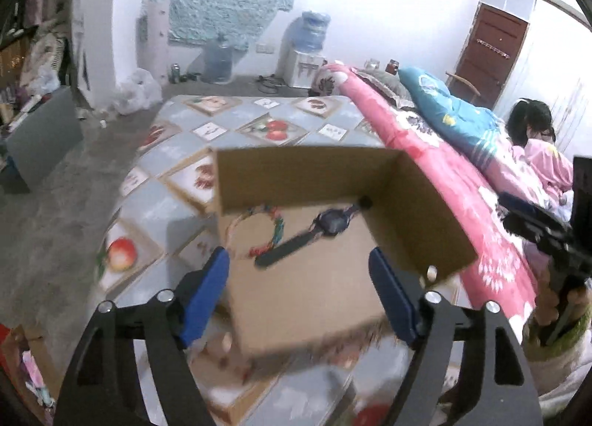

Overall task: Organize jewelry
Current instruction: 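Withdraw both grippers from the box back over the table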

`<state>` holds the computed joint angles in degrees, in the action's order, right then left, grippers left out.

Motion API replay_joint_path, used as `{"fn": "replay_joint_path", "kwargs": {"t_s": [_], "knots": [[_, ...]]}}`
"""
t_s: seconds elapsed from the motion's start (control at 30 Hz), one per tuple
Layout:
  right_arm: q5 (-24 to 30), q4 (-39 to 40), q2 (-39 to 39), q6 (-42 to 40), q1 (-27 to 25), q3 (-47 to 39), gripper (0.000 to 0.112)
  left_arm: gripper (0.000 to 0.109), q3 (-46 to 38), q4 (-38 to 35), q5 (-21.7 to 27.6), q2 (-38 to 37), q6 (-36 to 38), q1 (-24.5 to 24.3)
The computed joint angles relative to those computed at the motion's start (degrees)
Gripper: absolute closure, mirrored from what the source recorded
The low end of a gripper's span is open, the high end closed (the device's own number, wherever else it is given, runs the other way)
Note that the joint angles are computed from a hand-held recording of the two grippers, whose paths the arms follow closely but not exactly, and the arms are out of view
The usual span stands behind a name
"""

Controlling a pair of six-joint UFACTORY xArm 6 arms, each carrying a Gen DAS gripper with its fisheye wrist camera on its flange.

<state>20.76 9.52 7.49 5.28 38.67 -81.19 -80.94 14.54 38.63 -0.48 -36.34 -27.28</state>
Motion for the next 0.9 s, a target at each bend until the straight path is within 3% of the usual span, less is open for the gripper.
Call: {"fn": "replay_joint_path", "kwargs": {"t_s": [0.2,0.4,0.6,0.73,0.9], "knots": [[3.33,-15.62,-5.14,16.46,4.19,11.15,0.024,0.026,11.02,1.94,2.45,-6.63,-7.9,-3.83],[12.22,-26.54,-1.83,28.93,7.01,10.78,0.024,0.026,12.31,6.07,10.48,-2.49,-13.86,-7.67],[16.9,-31.93,0.94,32.18,8.41,8.32,0.024,0.026,11.94,7.3,11.13,1.38,-14.99,-8.69],[17.81,-30.99,2.15,31.42,8.47,8.04,0.021,0.026,11.54,6.94,10.72,2.79,-15.55,-8.42],[16.93,-29.65,2.57,31.03,8.12,8.65,0.017,0.014,11.14,9.74,11.33,3.48,-16.98,-9.12]]}}
